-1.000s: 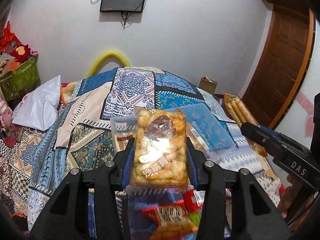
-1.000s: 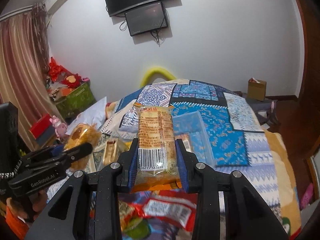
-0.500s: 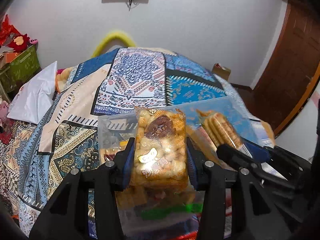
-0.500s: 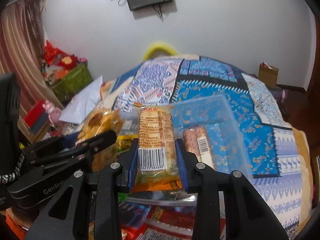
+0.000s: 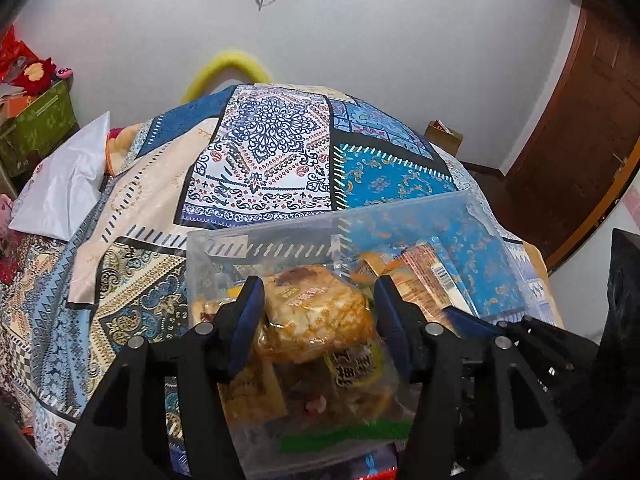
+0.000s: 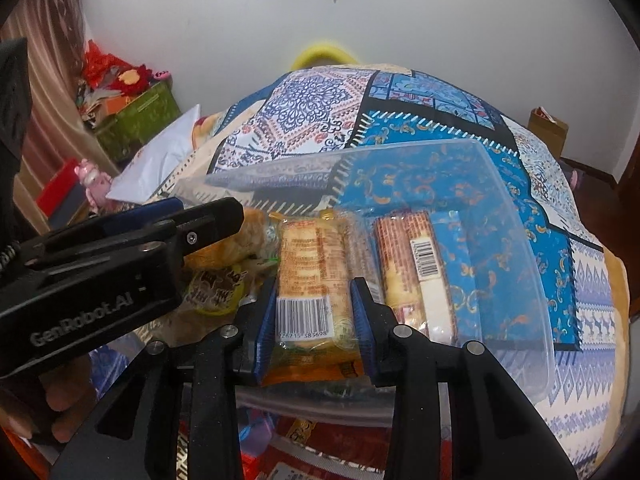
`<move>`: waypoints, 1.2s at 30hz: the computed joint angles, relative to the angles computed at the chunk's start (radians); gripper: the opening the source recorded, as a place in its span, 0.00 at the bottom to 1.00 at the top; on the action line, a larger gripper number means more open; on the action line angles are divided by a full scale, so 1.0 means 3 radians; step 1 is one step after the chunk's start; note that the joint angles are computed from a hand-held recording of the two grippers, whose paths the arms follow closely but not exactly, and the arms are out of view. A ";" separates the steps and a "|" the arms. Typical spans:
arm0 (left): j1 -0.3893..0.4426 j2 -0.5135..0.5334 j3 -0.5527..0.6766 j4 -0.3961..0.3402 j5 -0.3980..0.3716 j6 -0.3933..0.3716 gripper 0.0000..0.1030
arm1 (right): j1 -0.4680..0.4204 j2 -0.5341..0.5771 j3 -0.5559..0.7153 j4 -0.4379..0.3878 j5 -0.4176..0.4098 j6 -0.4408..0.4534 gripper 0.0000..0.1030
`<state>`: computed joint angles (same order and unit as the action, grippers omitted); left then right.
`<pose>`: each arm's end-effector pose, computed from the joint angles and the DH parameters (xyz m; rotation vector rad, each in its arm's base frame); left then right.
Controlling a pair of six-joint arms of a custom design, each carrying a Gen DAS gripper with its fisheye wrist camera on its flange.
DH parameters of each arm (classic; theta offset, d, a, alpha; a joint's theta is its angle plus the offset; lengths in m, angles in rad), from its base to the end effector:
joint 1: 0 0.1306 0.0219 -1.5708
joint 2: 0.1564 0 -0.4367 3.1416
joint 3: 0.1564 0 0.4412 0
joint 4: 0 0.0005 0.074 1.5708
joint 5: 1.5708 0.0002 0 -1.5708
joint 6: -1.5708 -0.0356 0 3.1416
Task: Organize snacks
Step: 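Lower the nut bar and wafer bag into the clear box, open both tools, then grasp the red chip bag with left tool while right tool grasps orange-cracker bag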
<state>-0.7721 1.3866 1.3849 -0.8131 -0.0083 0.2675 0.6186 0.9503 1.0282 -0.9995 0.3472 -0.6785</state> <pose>0.3767 -0.3671 0.4865 0.6053 2.3639 -0.4725 0.2771 0.1817 0.4697 0.2151 2.4136 0.1536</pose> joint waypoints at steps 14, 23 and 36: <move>-0.0009 -0.0566 -0.0202 -0.0158 -0.0031 -0.0069 0.61 | 0.0416 -0.0295 0.0159 -0.0411 0.0552 -0.0228 0.42; -0.0105 -0.1010 -0.0575 -0.0366 -0.0065 -0.0141 0.64 | 0.1081 -0.0425 0.0140 -0.0855 0.1001 -0.0781 0.52; -0.0232 -0.1610 -0.1150 -0.0750 -0.0096 -0.0120 0.64 | 0.2140 -0.0330 -0.0134 -0.1172 0.0903 -0.1984 0.60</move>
<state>-0.8417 0.9035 1.0400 -1.0380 -0.0369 0.2314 1.2607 0.8514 0.9880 -1.3512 0.6182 -1.2737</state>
